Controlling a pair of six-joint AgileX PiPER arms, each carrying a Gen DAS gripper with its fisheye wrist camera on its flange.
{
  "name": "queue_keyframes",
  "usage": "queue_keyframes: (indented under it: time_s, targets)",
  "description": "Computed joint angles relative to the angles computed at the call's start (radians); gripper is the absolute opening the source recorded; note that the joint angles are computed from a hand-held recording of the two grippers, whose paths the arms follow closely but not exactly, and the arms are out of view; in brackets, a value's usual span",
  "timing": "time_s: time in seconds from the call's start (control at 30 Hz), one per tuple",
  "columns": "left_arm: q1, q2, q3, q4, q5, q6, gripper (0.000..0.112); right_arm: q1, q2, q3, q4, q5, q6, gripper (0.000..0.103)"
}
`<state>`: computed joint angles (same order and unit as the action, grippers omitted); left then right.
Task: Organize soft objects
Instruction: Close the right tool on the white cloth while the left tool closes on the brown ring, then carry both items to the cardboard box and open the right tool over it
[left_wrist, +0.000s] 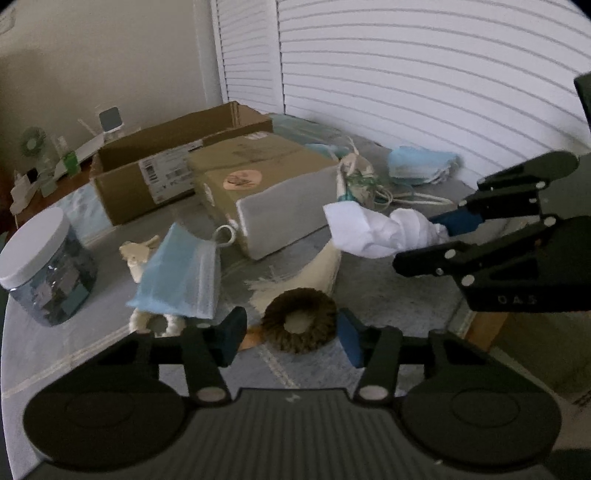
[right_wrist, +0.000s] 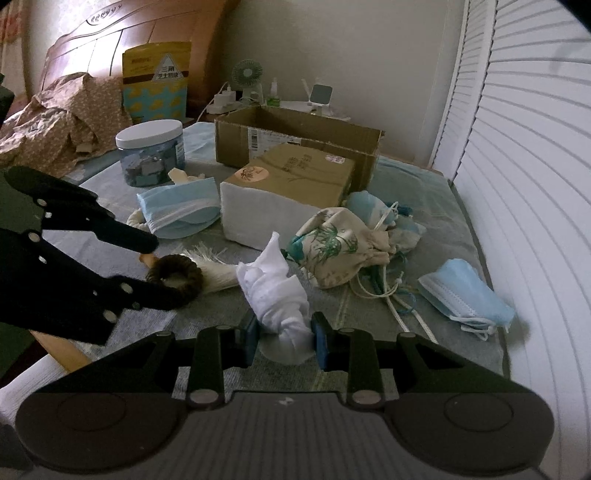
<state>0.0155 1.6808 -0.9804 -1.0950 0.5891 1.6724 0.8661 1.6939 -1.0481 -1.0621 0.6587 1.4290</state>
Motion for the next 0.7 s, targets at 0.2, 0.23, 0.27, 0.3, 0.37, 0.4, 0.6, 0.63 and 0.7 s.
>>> queue_keyframes:
  time_s: [0.2, 0.23, 0.27, 0.3, 0.37, 0.4, 0.6, 0.63, 0.7]
  targets:
    - [-0.024, 0.007, -0.006, -0.014, -0.032, 0.042, 0.041, -0.008, 0.003, -0.004, 0.011, -0.013, -0.02, 0.035]
    - [-0.025, 0.011, -0.014, 0.001, -0.026, 0.032, 0.039, -0.01, 0.003, -0.006, 0.018, -0.015, -0.028, 0.035]
    - [-0.024, 0.013, -0.021, 0.013, -0.018, 0.023, 0.038, -0.01, 0.004, -0.007, 0.022, -0.015, -0.03, 0.035]
    - [-0.025, 0.014, -0.024, 0.023, -0.013, 0.021, 0.036, -0.011, 0.002, -0.006, 0.022, -0.017, -0.029, 0.035]
    - [-0.027, 0.013, -0.027, 0.038, -0.01, 0.019, 0.034, -0.01, 0.0, -0.005, 0.026, -0.018, -0.033, 0.035]
    - [-0.025, 0.012, -0.032, 0.047, -0.002, 0.009, 0.034, -0.01, 0.0, -0.007, 0.026, -0.017, -0.034, 0.035]
    - [0.013, 0.012, -0.1, 0.133, 0.114, -0.097, 0.034, -0.011, -0.019, -0.011, 0.053, -0.022, -0.069, 0.035]
    - [0.02, 0.014, -0.116, 0.152, 0.138, -0.121, 0.034, -0.012, -0.023, -0.013, 0.062, -0.023, -0.081, 0.035]
    - [0.038, 0.021, -0.149, 0.179, 0.19, -0.161, 0.034, -0.012, -0.031, -0.02, 0.077, -0.022, -0.107, 0.035]
